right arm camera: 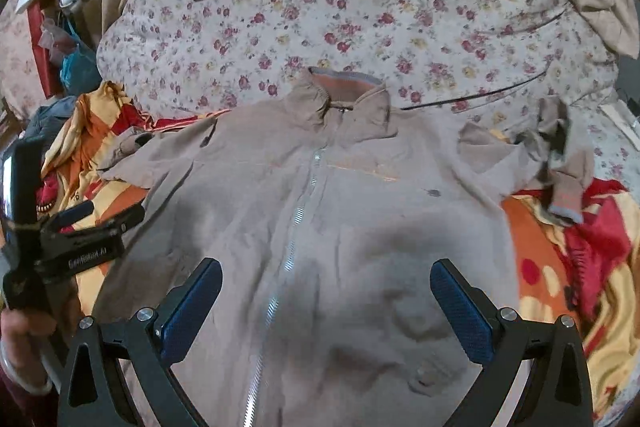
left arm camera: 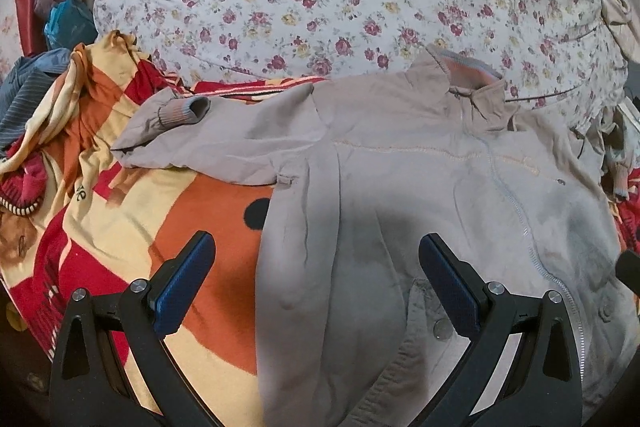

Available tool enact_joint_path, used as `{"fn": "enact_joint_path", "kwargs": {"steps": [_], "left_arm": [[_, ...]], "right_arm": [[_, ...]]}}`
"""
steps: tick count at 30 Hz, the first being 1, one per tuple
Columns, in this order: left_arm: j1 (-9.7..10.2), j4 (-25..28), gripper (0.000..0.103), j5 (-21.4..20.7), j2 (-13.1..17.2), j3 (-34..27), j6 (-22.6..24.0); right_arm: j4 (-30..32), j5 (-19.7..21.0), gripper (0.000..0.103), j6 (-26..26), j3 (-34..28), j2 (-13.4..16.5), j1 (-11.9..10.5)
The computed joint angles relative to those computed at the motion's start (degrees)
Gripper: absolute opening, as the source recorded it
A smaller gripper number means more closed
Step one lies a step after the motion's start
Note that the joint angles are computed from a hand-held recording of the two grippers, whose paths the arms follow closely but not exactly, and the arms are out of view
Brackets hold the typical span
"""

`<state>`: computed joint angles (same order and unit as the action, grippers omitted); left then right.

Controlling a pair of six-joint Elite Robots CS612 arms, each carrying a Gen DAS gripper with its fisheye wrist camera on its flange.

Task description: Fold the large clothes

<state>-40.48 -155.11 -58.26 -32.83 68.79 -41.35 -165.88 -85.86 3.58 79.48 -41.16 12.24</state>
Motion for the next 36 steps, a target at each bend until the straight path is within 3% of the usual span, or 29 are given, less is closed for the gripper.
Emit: {"fn": "enact_joint_path", "kwargs": {"steps": [14,20,28,36], "left_arm": [[0.28,1.25,0.102,-0.71,0.94,-1.71,0.83],[0.34,1.16,0.102,-1.45,0.89,-1.74,0.69],[0.46,1.8,0.102,-1.81,0.99,-2.05,1.08],[0.55,1.77,0.102,-1.83,1.05,-2.11,0.61]], "right_arm": [[6.93,3.97,0.103,2.39,-7.11,3.63,0.03],[3.9,7.37,0.103,4.37,-6.53,3.29,-0.77],[3.15,6.27,0.103,0.4,-5.33,2.4,-0.26],[1.34,6.71,0.103,2.27,-4.17,1.96,-0.58]]}}
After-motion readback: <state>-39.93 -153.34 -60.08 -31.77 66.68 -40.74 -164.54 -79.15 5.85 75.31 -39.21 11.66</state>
